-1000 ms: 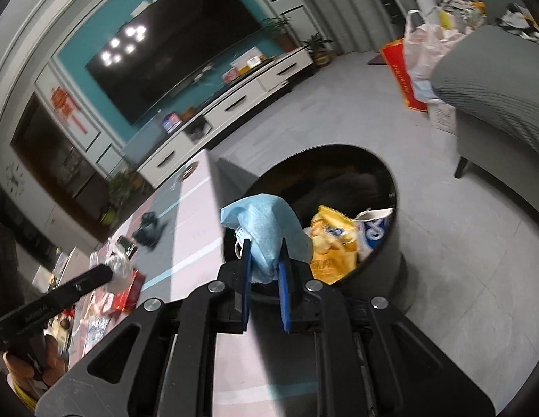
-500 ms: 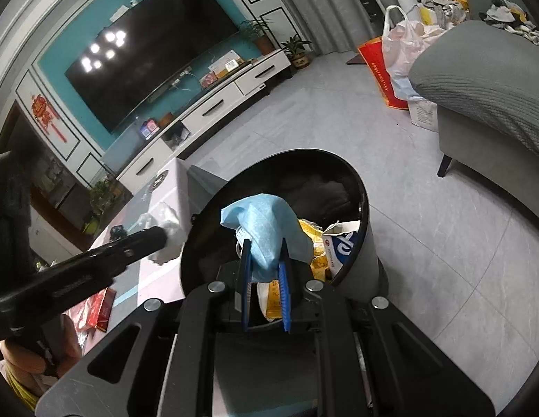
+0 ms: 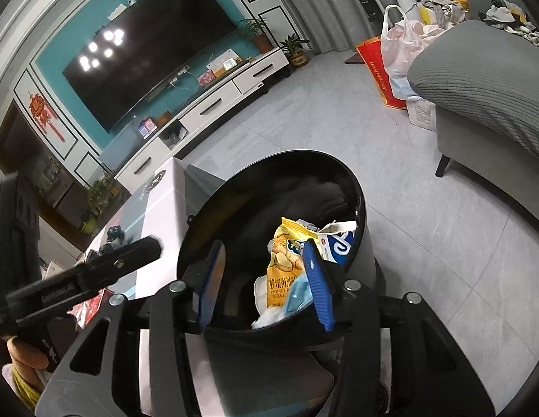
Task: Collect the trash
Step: 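Move both open tools back over the table, then grasp the clear plastic snack bag with the left tool while the right tool grasps the pink plastic bag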
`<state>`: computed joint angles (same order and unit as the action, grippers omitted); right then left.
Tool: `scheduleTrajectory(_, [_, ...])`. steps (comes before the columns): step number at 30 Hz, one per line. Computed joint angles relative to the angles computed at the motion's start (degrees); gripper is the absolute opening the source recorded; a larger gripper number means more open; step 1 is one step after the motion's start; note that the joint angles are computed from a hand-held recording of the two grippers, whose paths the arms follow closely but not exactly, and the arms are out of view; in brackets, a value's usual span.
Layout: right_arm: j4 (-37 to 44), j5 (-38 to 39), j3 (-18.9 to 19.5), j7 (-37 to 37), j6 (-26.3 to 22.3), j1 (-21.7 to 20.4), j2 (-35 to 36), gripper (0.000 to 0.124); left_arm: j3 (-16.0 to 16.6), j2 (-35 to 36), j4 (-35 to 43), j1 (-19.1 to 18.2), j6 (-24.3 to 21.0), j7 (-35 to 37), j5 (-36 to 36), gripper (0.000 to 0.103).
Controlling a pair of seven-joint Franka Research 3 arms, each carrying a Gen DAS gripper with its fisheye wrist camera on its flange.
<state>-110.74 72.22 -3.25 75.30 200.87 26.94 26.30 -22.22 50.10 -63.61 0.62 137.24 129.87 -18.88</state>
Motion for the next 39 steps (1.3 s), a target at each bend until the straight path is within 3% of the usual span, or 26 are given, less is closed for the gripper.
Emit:
scheduleTrajectory(3, [-1.16, -0.91, 0.56, 0.51, -0.15, -0.11, -1.04, 0.054, -1.39, -5.89, -10.62, 4.43, 4.81, 3.13, -2.93, 0.082])
scheduleTrajectory(6, [-2.91, -3.88, 2.07, 2.88, -0.97, -1.02, -2.28, 0.055, -2.76, -10.79, -19.04, 8.74, 7.57, 7.02, -6.35, 0.084])
scheduleTrajectory(8, [-2.96, -4.84, 1.03, 3.66, -2.35, 0.11, -2.49, 0.055, -3.41, -13.22, -23.02, 11.29, 8.26, 10.4, -8.81, 0.084])
scheduleTrajectory(11, [-1.16, -0.5, -9.07, 0.77, -7.0, 10.1, -1.8, 0.055, -2.88, -17.28, -29.08, 14.21, 9.59, 14.54, -12.27, 0.084])
scheduleTrajectory(13, [-0.93, -2.07, -10.53, 2.05, -8.21, 11.78, -1.76, 0.055, -2.42, -19.64, -32.3, 15.99, 10.87, 16.78, -15.56, 0.084])
scheduleTrajectory(16, [-0.15, -5.49, -18.59, 5.87, -12.05, 19.41, -0.7, 0.056, -1.21, -22.39, -35.55, 17.93, 11.66, 18.95, -20.66, 0.086])
scheduleTrajectory(19, [0.81, -10.5, -23.85, 10.33, -15.33, 24.33, 0.62, 0.056, 1.08, -24.47, -37.72, 18.93, 13.13, 20.1, -24.53, 0.086])
scheduleTrajectory(23, [3.13, -17.06, -27.5, 15.34, -19.53, 27.75, 2.67, 0.059, 3.61, -25.98, -38.7, 20.34, 13.95, 20.68, -28.89, 0.086])
scheduleTrajectory(31, [10.2, -27.92, -27.73, 21.94, -26.99, 28.0, 6.42, 0.059, 7.42, -26.24, -38.54, 22.72, 14.0, 20.19, -34.58, 0.087])
scheduleTrajectory(39, [17.16, -36.79, -25.06, 26.34, -31.9, 25.73, 9.57, 0.063, 8.66, -24.76, -37.01, 24.36, 13.97, 18.15, -36.16, 0.087])
